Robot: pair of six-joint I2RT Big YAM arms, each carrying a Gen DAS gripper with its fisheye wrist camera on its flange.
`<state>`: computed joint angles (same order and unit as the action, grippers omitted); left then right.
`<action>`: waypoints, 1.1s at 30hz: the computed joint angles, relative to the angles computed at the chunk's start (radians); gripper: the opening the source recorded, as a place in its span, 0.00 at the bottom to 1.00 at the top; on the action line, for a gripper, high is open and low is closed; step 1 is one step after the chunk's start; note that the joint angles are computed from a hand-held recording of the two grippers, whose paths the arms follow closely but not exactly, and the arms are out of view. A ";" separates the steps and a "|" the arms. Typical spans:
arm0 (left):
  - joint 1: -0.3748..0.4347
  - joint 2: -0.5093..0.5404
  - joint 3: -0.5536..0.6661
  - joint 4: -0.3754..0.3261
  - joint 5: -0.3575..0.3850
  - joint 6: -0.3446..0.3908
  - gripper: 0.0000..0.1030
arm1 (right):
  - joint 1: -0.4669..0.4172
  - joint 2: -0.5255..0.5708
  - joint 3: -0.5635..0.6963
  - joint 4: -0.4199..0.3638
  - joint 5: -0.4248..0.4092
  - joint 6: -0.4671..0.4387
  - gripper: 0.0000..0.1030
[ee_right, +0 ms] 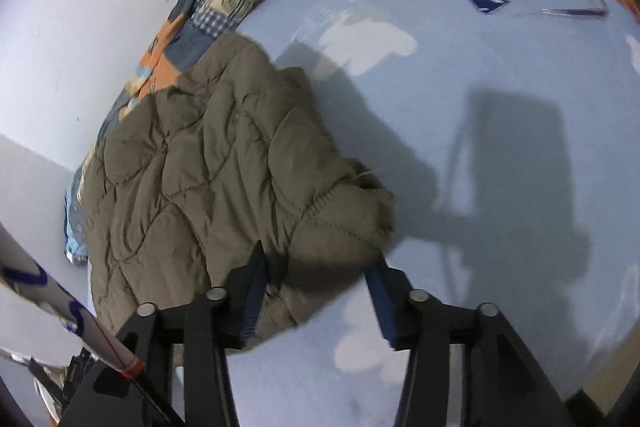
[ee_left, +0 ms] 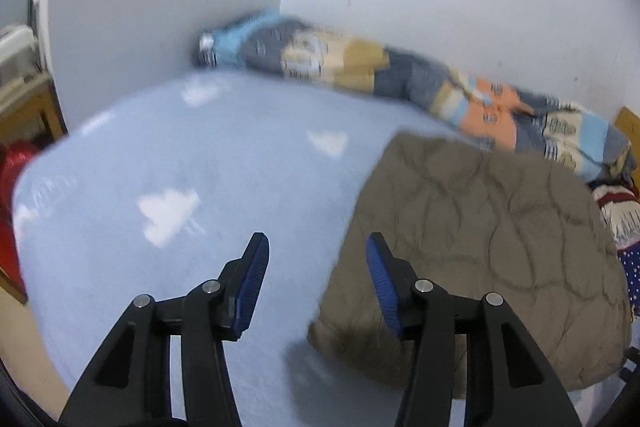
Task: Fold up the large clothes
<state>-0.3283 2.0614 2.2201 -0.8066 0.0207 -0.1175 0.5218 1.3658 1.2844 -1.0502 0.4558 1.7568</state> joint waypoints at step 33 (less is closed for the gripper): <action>-0.193 -0.079 -0.232 0.118 0.072 0.333 0.55 | 0.031 0.351 0.429 -0.025 0.149 -0.642 0.61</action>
<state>-0.5208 1.9828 1.9880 -0.6881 0.0924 0.2154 0.5524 1.7167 1.7132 -1.0751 0.6048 1.1144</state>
